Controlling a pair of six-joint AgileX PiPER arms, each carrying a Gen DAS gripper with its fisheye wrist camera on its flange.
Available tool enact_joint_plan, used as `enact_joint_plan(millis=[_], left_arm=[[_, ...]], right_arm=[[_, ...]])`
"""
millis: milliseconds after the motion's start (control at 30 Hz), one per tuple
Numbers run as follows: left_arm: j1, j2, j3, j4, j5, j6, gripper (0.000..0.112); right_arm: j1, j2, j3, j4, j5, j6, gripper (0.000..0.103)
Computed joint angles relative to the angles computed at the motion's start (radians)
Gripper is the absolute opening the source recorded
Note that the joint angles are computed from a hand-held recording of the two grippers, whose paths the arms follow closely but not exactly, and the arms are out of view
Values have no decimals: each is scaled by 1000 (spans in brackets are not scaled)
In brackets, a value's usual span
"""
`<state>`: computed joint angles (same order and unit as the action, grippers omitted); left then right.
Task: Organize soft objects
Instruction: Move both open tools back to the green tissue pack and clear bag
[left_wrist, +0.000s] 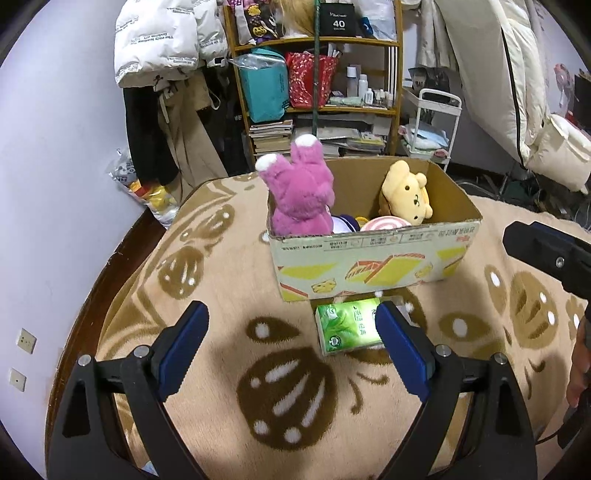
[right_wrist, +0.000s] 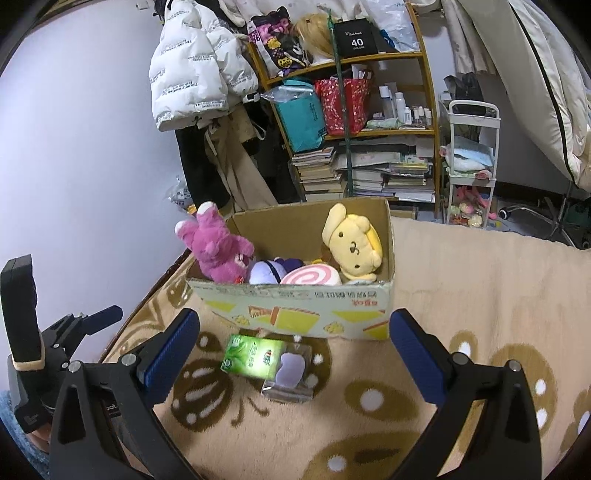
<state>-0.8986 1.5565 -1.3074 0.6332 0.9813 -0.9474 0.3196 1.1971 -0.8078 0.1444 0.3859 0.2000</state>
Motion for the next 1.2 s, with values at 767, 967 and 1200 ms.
enact_joint_plan(millis=[767, 967, 1200], left_arm=[[122, 158, -65, -212, -46, 178, 91], [132, 219, -104, -251, -26, 222, 91], [145, 261, -121, -293, -31, 267, 91]], right_arm=[[-52, 255, -76, 299, 31, -290, 96], [-39, 313, -104, 281, 35, -280, 81], [-48, 382, -127, 363, 47, -355, 78]])
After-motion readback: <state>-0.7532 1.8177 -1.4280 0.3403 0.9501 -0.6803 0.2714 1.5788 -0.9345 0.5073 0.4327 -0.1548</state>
